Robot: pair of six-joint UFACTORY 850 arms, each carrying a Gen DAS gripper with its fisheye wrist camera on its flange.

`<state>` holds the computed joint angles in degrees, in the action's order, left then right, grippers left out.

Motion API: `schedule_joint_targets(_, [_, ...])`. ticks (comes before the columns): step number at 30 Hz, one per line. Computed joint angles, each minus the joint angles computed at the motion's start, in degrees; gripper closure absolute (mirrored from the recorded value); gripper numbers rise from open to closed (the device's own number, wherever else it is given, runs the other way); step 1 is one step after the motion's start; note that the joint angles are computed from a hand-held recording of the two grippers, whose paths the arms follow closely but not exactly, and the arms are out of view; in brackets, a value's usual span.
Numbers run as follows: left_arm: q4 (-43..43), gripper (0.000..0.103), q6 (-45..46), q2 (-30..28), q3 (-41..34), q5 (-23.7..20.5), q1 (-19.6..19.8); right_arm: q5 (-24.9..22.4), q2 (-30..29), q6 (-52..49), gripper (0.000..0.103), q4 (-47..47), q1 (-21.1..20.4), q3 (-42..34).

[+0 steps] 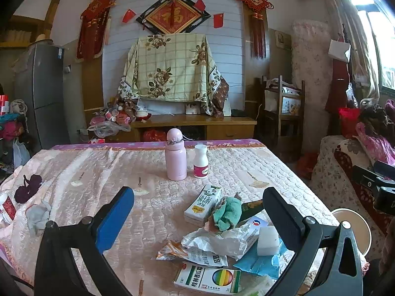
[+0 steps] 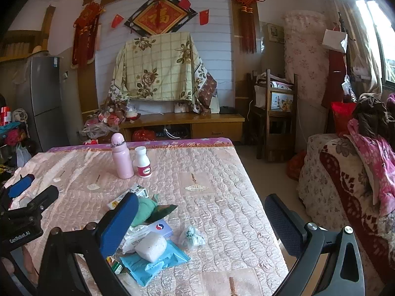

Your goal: Collect trash

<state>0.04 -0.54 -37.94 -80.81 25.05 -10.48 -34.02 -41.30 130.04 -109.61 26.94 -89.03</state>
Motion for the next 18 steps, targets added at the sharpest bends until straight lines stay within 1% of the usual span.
schedule_joint_targets(11, [-0.24, 0.0, -0.25, -0.32, 0.01, 0.61, 0.19, 0.33, -1.03, -2.58, 0.0, 2.24, 0.01, -1.63])
schedule_joint_targets(18, [-0.5, 0.0, 0.0, -0.93, -0.77, -0.38, 0.18, 0.48, -1.7, -3.37, 0.0, 3.1, -0.13, -2.36])
